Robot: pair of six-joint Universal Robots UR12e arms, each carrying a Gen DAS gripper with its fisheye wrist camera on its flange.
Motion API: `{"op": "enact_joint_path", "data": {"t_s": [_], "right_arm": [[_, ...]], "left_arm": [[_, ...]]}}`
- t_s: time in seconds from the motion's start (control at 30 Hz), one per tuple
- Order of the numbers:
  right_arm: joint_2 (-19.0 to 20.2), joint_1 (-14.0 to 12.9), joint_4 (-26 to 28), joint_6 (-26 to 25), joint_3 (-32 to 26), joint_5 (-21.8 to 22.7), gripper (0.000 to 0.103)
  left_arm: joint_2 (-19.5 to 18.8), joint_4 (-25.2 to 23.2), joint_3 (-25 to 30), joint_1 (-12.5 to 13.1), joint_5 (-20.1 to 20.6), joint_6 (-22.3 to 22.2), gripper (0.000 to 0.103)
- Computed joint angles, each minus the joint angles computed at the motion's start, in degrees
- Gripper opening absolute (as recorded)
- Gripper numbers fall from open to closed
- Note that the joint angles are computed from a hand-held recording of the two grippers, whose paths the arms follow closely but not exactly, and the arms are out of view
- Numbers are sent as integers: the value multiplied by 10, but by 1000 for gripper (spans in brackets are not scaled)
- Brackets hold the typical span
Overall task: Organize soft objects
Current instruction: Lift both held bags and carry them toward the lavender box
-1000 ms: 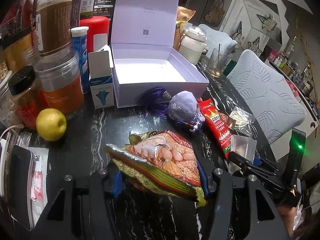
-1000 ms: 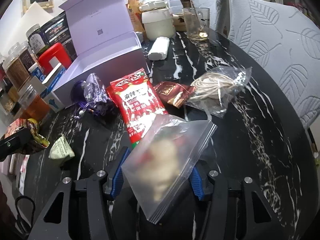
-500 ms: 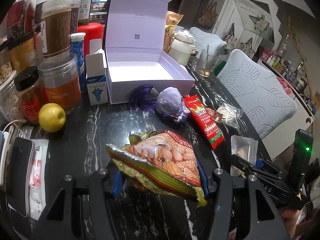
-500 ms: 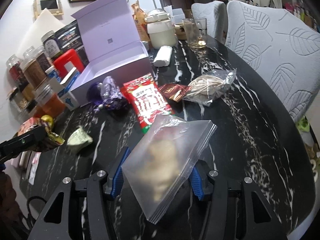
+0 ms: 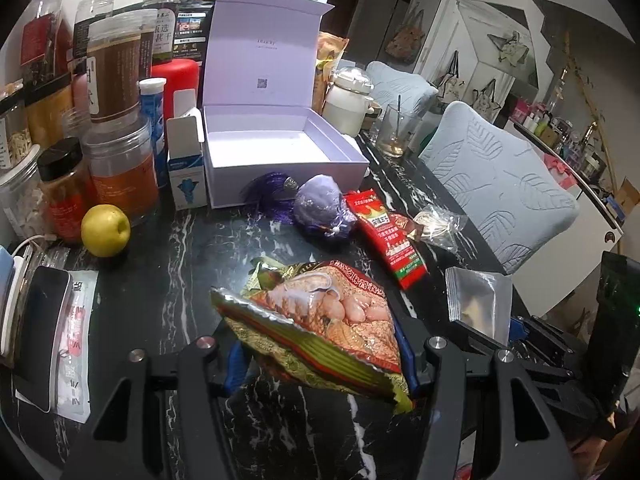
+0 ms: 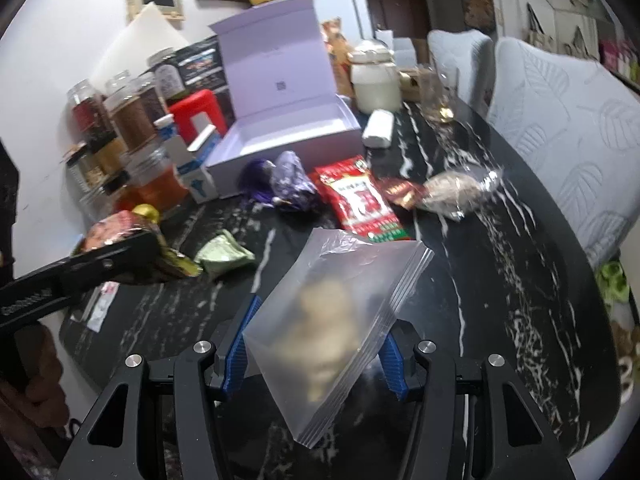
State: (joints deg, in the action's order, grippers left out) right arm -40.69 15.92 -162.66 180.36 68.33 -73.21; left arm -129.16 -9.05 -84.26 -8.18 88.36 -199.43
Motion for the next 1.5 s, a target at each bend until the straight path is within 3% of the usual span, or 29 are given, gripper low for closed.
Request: {"op": "enact_joint_path", "data": {"t_s": [0.53, 0.97, 1.23, 1.5], "right_arm": [[22, 3, 5, -34, -67, 19, 55], [79, 2, 41, -41, -185, 32, 55], [130, 0, 89, -47, -292, 47, 55], [228, 0, 168, -52, -491, 55, 55]], "left_arm": [[-15, 7, 49, 4, 27, 30, 57], [-54, -5, 132, 15, 20, 52, 57], [-88, -24, 199, 19, 44, 75, 57], [-134, -46, 285, 23, 72, 84, 57]]}}
